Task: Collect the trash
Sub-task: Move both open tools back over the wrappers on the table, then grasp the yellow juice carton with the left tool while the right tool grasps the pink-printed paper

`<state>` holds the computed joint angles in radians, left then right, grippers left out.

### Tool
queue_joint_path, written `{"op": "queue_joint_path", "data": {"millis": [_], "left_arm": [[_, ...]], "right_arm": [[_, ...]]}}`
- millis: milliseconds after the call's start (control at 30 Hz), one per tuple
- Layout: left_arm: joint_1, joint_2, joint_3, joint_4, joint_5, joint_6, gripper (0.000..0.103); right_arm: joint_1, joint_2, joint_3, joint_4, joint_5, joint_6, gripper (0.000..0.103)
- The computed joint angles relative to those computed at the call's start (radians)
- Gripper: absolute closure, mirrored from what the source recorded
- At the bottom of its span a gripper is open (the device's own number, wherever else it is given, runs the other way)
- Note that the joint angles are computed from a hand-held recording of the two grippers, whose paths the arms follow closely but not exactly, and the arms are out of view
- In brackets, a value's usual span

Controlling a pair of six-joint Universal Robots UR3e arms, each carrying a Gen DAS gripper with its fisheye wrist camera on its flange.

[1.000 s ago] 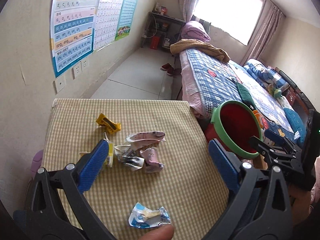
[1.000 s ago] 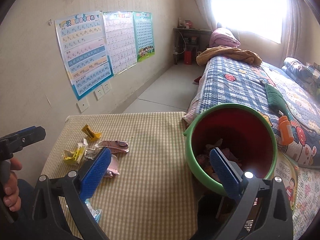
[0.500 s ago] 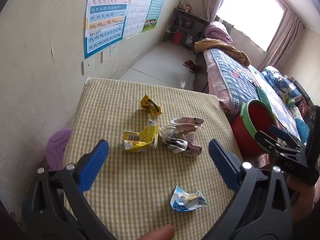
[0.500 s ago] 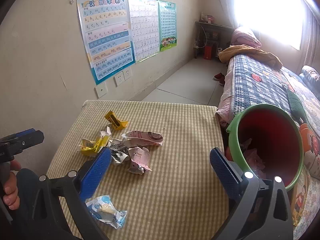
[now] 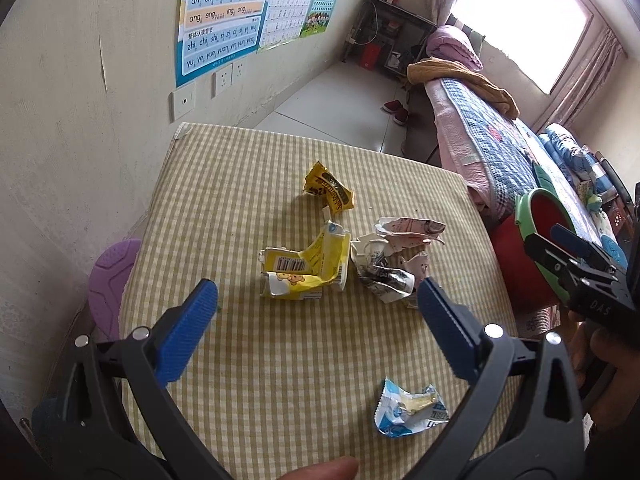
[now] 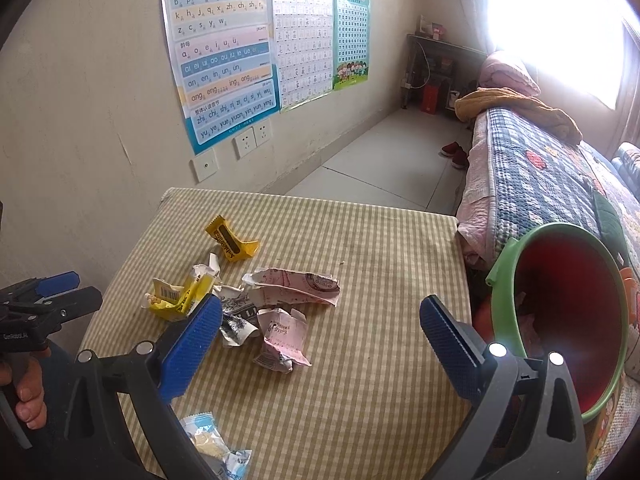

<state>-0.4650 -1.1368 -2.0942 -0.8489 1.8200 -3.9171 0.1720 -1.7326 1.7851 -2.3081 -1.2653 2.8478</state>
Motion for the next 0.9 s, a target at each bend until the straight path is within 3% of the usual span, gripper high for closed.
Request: {"op": "queue_joint_path", "data": {"millis": [400, 633, 900], "left_arm": [[0.179, -0.105, -0.12, 0.136, -0.169, 0.106, 0.006], [0.225, -0.208, -0.131, 0.221, -0.224, 0.16, 0.006], [0.251, -0.284, -0.156, 0.295, -0.232, 0.17, 0.006]], "right_arm": [[0.073, 0.27, -0.12, -0.078, -0.022, 0.018, 0.008], [0.097, 0.427, -0.214, -0.092, -0.047, 0.012, 0.008], [0.136, 0.542, -0.269, -0.119, -0.077, -0.118, 0.009]]}}
